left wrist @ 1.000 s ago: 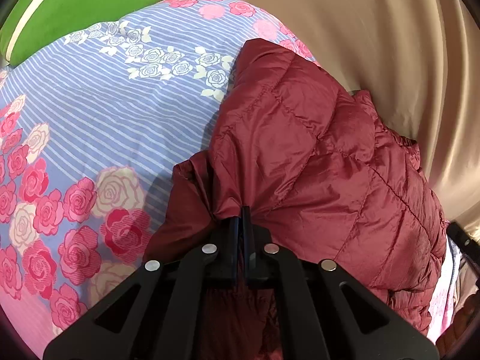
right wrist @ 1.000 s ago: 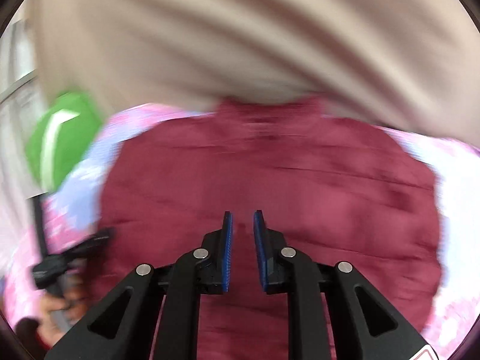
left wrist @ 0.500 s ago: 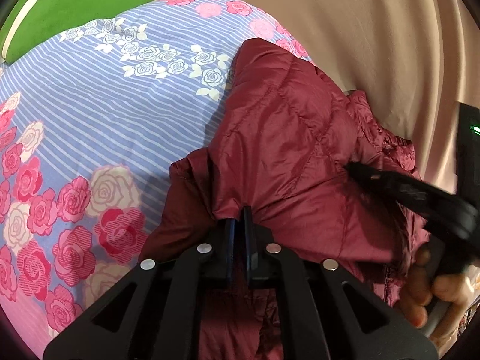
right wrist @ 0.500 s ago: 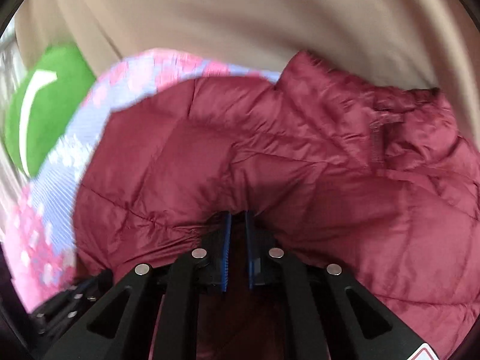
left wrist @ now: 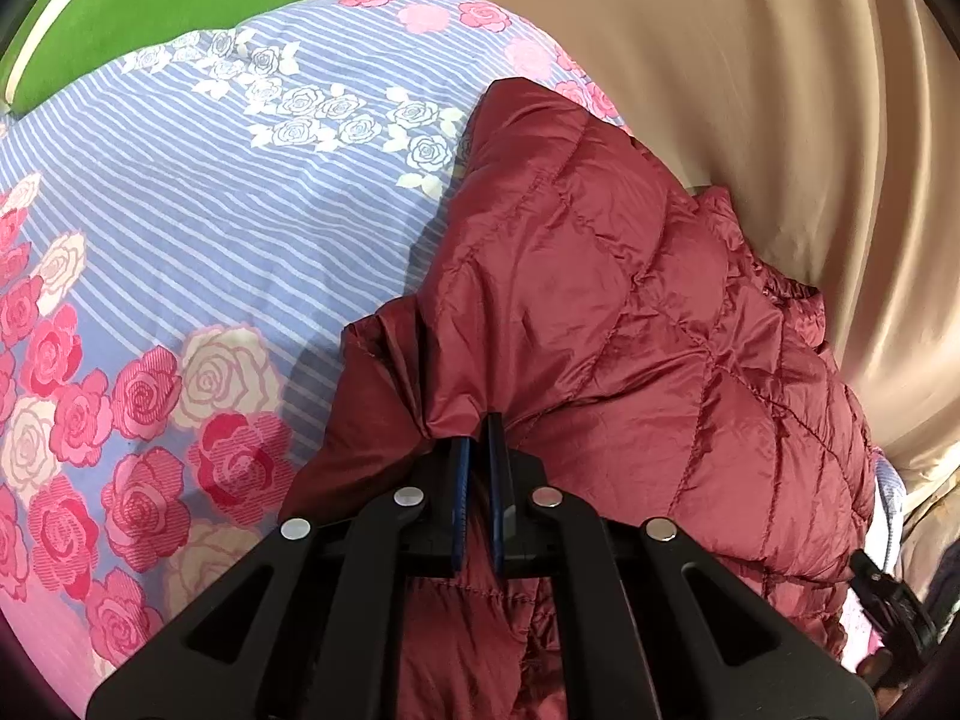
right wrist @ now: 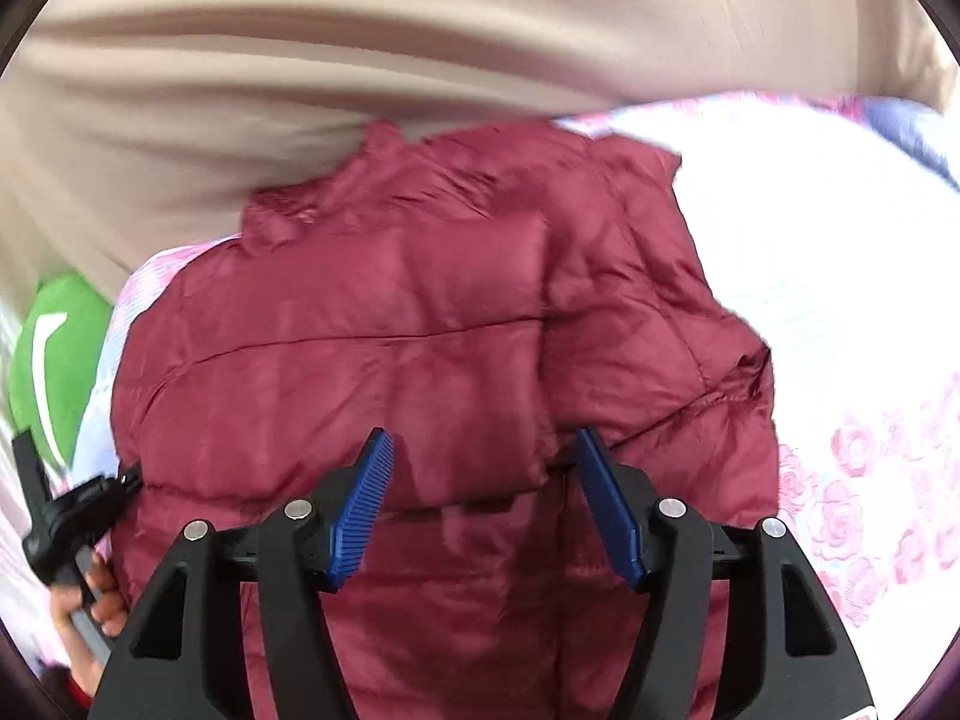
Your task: Fold large clothes
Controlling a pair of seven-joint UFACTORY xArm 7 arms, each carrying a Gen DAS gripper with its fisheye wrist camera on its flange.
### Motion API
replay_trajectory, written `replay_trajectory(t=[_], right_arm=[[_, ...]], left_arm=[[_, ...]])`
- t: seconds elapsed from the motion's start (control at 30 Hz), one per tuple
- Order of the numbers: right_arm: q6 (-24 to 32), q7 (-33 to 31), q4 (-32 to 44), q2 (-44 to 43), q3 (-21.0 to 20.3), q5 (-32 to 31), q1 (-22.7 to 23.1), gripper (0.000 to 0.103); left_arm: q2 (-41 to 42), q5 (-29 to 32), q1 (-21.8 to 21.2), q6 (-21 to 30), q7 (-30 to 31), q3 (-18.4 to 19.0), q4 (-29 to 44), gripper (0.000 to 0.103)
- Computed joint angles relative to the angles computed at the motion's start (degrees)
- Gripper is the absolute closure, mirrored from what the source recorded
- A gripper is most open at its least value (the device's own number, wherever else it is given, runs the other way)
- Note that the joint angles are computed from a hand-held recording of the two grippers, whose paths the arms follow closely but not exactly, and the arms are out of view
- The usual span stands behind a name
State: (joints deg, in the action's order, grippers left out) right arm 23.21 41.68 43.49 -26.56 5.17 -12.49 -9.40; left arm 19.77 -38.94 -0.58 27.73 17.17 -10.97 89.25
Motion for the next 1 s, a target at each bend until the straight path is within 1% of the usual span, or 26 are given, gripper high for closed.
replay_trajectory(t=[0.07, 0.1, 0.13, 0.2, 0.23, 0.27, 0.3, 0.33, 0.37, 0.4, 0.43, 0.47, 0.5, 0.53, 0.57, 0.6, 0.67, 0.7, 0.73, 0.77, 0.8, 0.83, 0.87, 0.9, 0.93, 1.0], right_arm=[[0.3, 0.1, 1.9, 2.7, 0.4, -1.2, -0.7, 0.068], [0.0, -0.8, 2.4, 3.0, -0.3, -0.6, 0.2, 0.091], [-0.9, -1.2, 2.7, 2.9, -0.8, 0.1, 0.8, 0.097], [-5.3, -0.3, 1.5, 0.7, -0.4, -0.8, -0.1, 0.100], [-7.5, 1.1, 1.1, -0.4, 1.3, -2.9, -2.5, 0.100], [-7.6, 1.3, 1.0, -1.0, 2.0, -3.8, -3.7, 0.100], [-6.4, 1.4, 1.9, -0.1, 2.6, -4.6, -4.9, 0.100], [-3.7, 2.6, 3.5, 1.8, 3.0, -6.2, -5.6, 0.100], [0.1, 1.3, 5.6, 5.3, 3.4, -5.4, -6.4, 0.100], [1.5, -2.0, 5.8, 7.2, 1.5, -2.1, -5.0, 0.103], [0.5, -2.9, 5.5, 8.5, -1.7, -1.0, -2.0, 0.103], [-0.4, -3.4, 4.9, 8.1, -2.8, 0.2, -1.1, 0.103], [0.6, -3.7, 5.3, 7.8, -3.3, 1.3, -0.4, 0.102], [2.1, -3.7, 5.3, 6.4, -3.9, 2.9, 0.3, 0.098], [2.9, -3.8, 4.7, 4.9, -4.1, 3.6, 0.6, 0.095], [3.9, -3.8, 3.7, 2.6, -3.9, 3.7, 0.7, 0.089], [5.9, -2.7, 0.3, -3.7, -2.1, 1.4, -0.6, 0.075], [7.9, -2.1, -2.0, -8.0, -0.8, -0.2, -1.7, 0.062], [9.4, -2.0, -3.8, -11.4, -0.3, -1.2, -2.3, 0.052], [12.4, -1.8, -6.7, -16.9, 0.7, -2.3, -2.9, 0.048], [14.9, -2.4, -8.6, -20.8, 0.8, -2.5, -2.8, 0.044], [18.4, -3.2, -10.5, -25.4, 0.7, -2.3, -2.2, 0.041], [21.8, -4.2, -12.2, -29.6, 0.3, -1.8, -1.6, 0.040], [26.5, -4.8, -14.1, -34.8, 0.1, -0.7, -0.7, 0.038], [29.6, -5.5, -15.4, -38.5, -0.3, -0.1, -0.2, 0.037], [39.0, -6.2, -18.4, -48.1, -0.1, 2.0, 1.2, 0.035]], left_arm=[[0.0, -1.4, 0.7, 0.4, 0.7, -0.4, 0.0, 0.099], [0.0, -1.9, 0.9, 0.6, 1.0, -0.5, 0.0, 0.099], [-0.1, -2.2, 0.9, 0.7, 1.2, -0.5, -0.1, 0.099], [-0.1, -2.1, 0.7, 0.6, 1.2, -0.3, -0.2, 0.099], [-0.1, -1.1, 0.1, 0.3, 0.6, 0.2, -0.1, 0.095], [-0.2, -0.5, -0.1, 0.1, 0.5, 0.3, -0.3, 0.095], [-0.3, 0.2, -0.4, -0.1, 0.2, 0.5, -0.4, 0.095], [-0.2, 1.0, -0.7, -0.2, -0.4, 0.7, -0.3, 0.095], [-0.1, 1.6, -0.9, -0.2, -0.8, 0.8, -0.2, 0.095], [-0.1, 1.9, -0.8, -0.2, -1.0, 0.8, -0.2, 0.095], [0.2, 2.4, -1.1, -0.3, -1.7, 0.8, 0.1, 0.095], [0.3, 2.5, -1.0, -0.1, -1.9, 0.7, 0.3, 0.095], [0.5, 2.4, -1.0, -0.1, -2.1, 0.5, 0.6, 0.095], [0.6, 1.9, -0.6, -0.1, -1.8, 0.1, 0.7, 0.095], [0.6, 0.3, 0.2, 0.1, -0.8, -0.6, 0.6, 0.096], [0.5, -1.1, 0.9, 0.6, 0.0, -1.0, 0.4, 0.096], [-1.2, -3.5, 2.1, 2.5, 1.5, -1.2, -1.3, 0.096], [-2.7, -4.3, 2.6, 3.7, 2.9, -1.0, -2.7, 0.095], [-4.5, -4.8, 2.8, 4.8, 4.5, -0.6, -4.3, 0.094], [-7.8, -5.4, 3.1, 5.9, 7.1, 0.0, -7.4, 0.093], [-10.4, -6.5, 3.5, 7.0, 9.9, 0.8, -9.8, 0.087], [-14.3, -8.1, 4.2, 9.1, 13.8, 1.7, -13.2, 0.073], [-17.1, -8.0, 4.1, 10.3, 15.4, 2.8, -15.6, 0.063], [-20.0, -7.8, 4.2, 11.7, 16.8, 4.1, -18.2, 0.046], [-24.0, -8.0, 4.5, 14.2, 19.2, 5.8, -21.7, 0.038], [-29.0, -5.6, 4.8, 18.3, 20.3, 8.9, -26.1, 0.032]])
